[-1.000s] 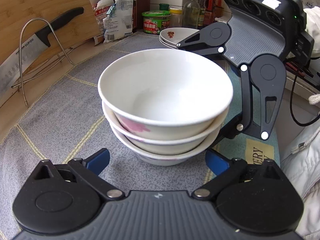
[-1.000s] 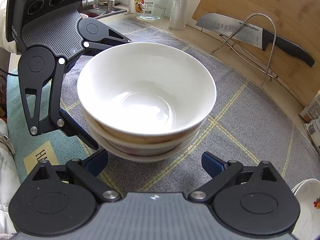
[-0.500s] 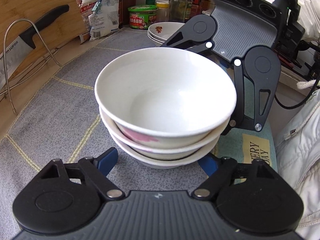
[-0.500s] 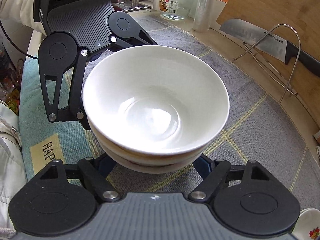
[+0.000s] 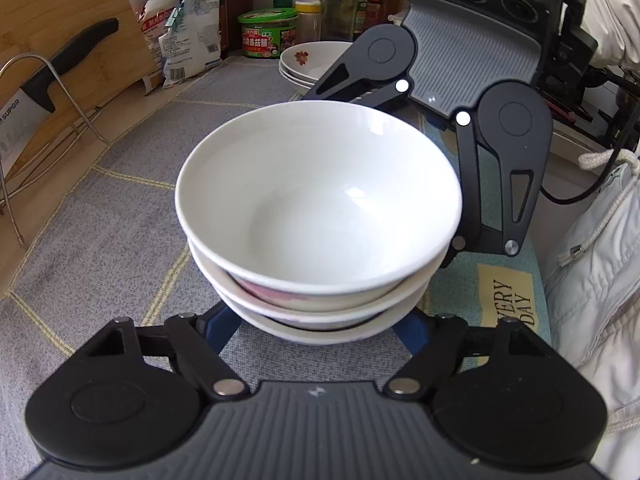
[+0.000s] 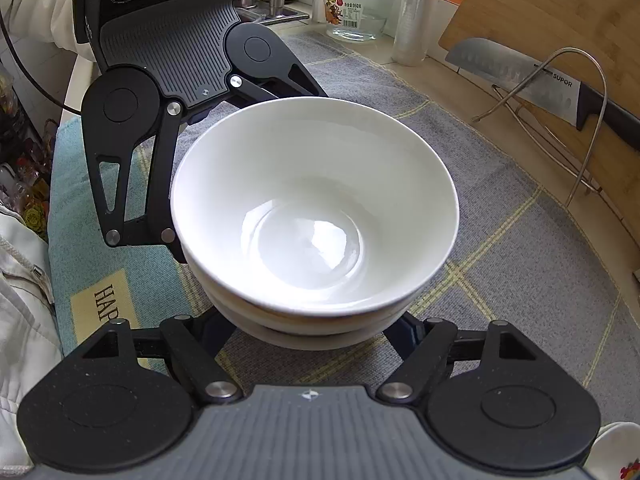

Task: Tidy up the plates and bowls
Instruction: 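Lift the bowl stack with both grippers and carry it over the plates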

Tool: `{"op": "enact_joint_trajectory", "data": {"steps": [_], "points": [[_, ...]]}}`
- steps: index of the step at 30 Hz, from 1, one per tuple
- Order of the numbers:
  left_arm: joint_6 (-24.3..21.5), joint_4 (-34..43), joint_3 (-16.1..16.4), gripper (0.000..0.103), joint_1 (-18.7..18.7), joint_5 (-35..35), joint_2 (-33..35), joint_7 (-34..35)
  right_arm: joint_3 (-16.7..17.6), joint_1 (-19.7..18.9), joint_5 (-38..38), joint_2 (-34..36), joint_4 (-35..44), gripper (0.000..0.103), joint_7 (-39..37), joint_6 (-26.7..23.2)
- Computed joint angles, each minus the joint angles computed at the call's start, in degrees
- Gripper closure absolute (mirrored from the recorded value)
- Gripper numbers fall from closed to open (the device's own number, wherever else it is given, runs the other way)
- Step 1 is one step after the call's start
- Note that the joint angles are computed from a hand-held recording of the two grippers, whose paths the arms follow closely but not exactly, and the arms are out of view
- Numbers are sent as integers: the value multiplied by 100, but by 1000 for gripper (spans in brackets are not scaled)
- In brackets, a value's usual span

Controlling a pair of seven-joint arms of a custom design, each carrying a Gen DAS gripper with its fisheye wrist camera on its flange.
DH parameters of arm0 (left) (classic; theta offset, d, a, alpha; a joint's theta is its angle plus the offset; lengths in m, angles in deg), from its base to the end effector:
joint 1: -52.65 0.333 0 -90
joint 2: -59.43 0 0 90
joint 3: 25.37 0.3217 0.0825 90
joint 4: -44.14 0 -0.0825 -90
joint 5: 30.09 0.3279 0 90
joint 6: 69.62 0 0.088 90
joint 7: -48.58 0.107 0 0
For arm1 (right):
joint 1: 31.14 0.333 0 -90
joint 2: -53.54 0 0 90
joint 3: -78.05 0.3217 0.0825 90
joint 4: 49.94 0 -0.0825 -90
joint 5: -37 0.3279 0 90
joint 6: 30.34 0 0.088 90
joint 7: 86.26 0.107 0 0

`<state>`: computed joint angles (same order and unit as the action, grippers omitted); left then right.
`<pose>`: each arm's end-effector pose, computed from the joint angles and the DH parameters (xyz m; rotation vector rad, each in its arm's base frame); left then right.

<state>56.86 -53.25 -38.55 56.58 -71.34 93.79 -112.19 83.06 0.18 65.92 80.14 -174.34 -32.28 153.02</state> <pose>0.6251 -0.1041 0.2978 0.0130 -2.9275 1.0514 0.4882 0.2982 0.2871 -2.4020 1.0736 -0.3728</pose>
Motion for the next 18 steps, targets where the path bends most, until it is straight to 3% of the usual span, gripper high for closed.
{"op": "enact_joint_trajectory", "data": {"steps": [10, 18], "points": [[287, -283, 13, 22, -78, -28, -236, -117, 47, -43, 4, -138, -132, 21, -55, 9], [586, -708, -41, 22, -209, -235, -611, -162, 589, -627, 164, -597, -596, 21, -462, 59]]}}
